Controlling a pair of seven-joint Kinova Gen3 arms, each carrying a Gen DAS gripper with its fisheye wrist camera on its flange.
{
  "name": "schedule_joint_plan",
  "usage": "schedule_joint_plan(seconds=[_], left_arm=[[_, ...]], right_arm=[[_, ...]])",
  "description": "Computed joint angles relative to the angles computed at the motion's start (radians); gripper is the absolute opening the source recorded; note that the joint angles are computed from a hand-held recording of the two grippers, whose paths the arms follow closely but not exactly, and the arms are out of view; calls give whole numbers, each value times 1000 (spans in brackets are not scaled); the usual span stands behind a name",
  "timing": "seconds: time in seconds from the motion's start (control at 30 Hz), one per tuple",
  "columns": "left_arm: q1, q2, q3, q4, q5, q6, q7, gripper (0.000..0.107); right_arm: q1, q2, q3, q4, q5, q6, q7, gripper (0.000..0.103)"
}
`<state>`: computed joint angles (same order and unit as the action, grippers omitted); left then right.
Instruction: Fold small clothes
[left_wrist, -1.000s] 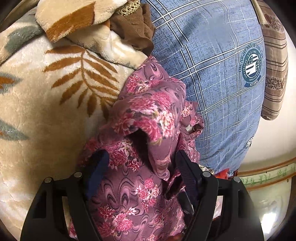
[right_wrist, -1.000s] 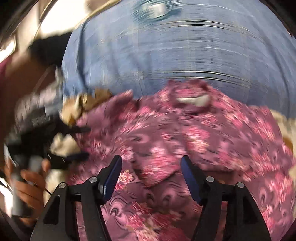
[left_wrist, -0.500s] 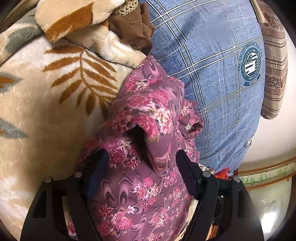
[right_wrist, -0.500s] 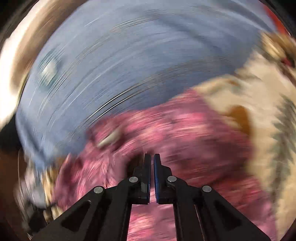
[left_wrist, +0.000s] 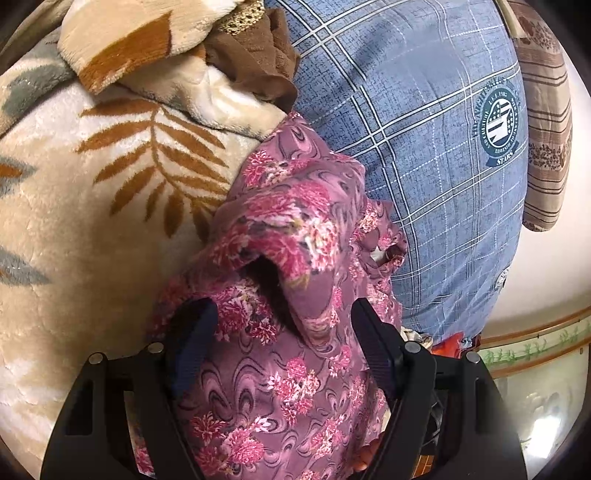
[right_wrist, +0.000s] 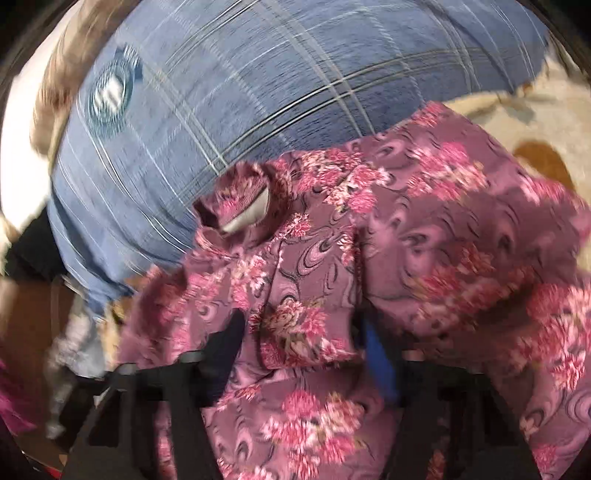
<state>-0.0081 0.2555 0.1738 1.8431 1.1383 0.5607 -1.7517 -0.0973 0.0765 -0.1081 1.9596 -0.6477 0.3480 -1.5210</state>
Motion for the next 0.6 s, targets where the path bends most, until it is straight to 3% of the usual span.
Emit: schedule_joint_plan(seconds=[0.1,0.17,0.27,0.4,0.47,0.5,0.53,0.6], left_arm=[[-1,0,0,0,7,0,-1,74],[3,2,-2,-2,-1,-1,5,74],[6,6,1,-5,-10,-4,14,74],[26,7,12,-12,-40,-41,37,72],[59,-6,3,-17,-101,-87,77,46],[62,-11,9,-18,-118,-101,76,24],[60,-16,14,-18,-130,-110,79,16],[76,-28,8,-20,-187,-130,127,16]], right_arm=[[102,-52,-76,24,-104,-33,108,14],[110,-93,-51,46,-145,-70,159,14],[64,-120,77,68,-130,-64,146,14],[-24,-80,262,74,-75,28,84,15],[-114,-72,352,83,-104,28,121,15],[-160,-85,389,91,-139,13,162,15],[-206,-104,429,97,-180,-1,203,14],[-299,-153,500,114,-261,-53,284,14]])
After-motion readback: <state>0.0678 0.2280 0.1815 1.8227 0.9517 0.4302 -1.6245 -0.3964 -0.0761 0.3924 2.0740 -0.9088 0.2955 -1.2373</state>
